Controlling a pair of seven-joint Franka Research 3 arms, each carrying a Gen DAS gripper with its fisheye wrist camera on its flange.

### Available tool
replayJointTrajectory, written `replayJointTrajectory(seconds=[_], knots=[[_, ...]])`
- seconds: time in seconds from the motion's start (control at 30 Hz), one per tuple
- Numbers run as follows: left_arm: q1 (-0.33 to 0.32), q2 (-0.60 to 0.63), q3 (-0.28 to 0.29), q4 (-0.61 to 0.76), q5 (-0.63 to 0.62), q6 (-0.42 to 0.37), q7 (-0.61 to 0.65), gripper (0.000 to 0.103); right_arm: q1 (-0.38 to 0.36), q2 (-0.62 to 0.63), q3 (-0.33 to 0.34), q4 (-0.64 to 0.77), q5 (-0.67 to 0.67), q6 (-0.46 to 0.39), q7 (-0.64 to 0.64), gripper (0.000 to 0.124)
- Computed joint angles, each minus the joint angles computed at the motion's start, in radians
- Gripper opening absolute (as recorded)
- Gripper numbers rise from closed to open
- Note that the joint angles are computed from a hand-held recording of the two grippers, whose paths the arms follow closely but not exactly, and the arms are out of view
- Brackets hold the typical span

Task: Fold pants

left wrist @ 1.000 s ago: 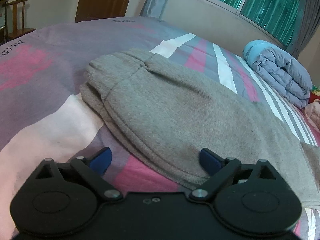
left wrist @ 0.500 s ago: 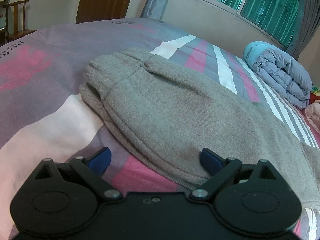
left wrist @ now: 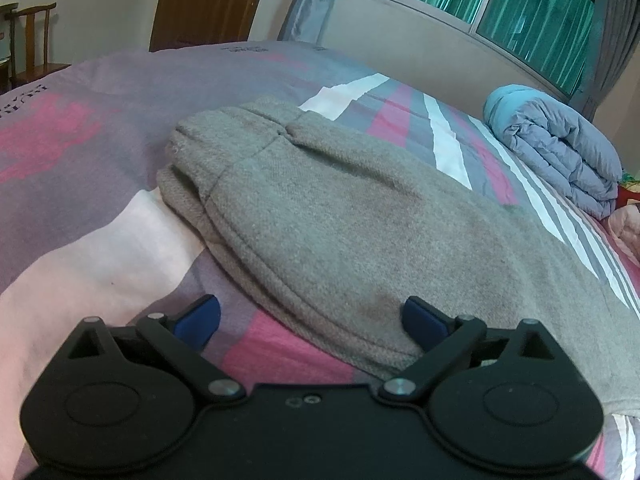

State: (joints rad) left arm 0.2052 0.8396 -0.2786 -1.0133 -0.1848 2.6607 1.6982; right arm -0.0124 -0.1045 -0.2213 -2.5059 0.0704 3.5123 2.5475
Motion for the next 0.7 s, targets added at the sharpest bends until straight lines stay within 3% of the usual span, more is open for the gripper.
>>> replayJointTrajectory(seconds=[0.13,0.23,0.27,0.37,0.4,0.47,0.57,0.63,0.67,0.7], knots=[[0.004,-0.002,-0.003,-0.002,-0.002,-0.003,0.005,0.093,0.005,-0.008,-0.008,-0.012,-0.024,0.009,0.021,0.004],[0.006,-0.001,-0.005,0.003,-0.005,-0.012,0.008,0.093,0.042,0.005,-0.087,-0.004,-0.160,-0.002,0.158,0.004],[0.008,-0.001,-0.007,0.004,-0.007,-0.014,0.011,0.093,0.033,-0.002,-0.078,-0.012,-0.151,0.006,0.167,0.004],[0.016,-0.006,-0.016,-0.003,-0.018,-0.012,0.026,0.092,-0.038,-0.048,0.056,-0.057,0.089,0.022,0.017,0.018],[0.025,-0.016,-0.025,-0.017,-0.028,-0.002,0.035,0.090,-0.034,-0.060,0.064,-0.077,0.131,0.042,0.006,0.018],[0.062,-0.058,-0.064,-0.100,-0.085,0.079,0.050,0.074,-0.014,-0.081,0.054,-0.107,0.163,0.061,0.011,0.018],[0.145,-0.099,-0.176,-0.206,-0.176,0.247,0.158,0.071,-0.008,-0.116,0.079,-0.145,0.243,0.088,-0.033,0.019],[0.160,-0.088,-0.199,-0.185,-0.175,0.252,0.181,0.070,-0.006,-0.135,0.091,-0.156,0.270,0.081,-0.076,0.019],[0.149,-0.074,-0.184,-0.149,-0.164,0.227,0.171,0.067,-0.005,-0.140,0.099,-0.158,0.287,0.076,-0.100,0.020],[0.116,-0.061,-0.133,-0.104,-0.137,0.193,0.128,0.064,0.007,-0.142,0.089,-0.159,0.283,0.077,-0.104,0.020]])
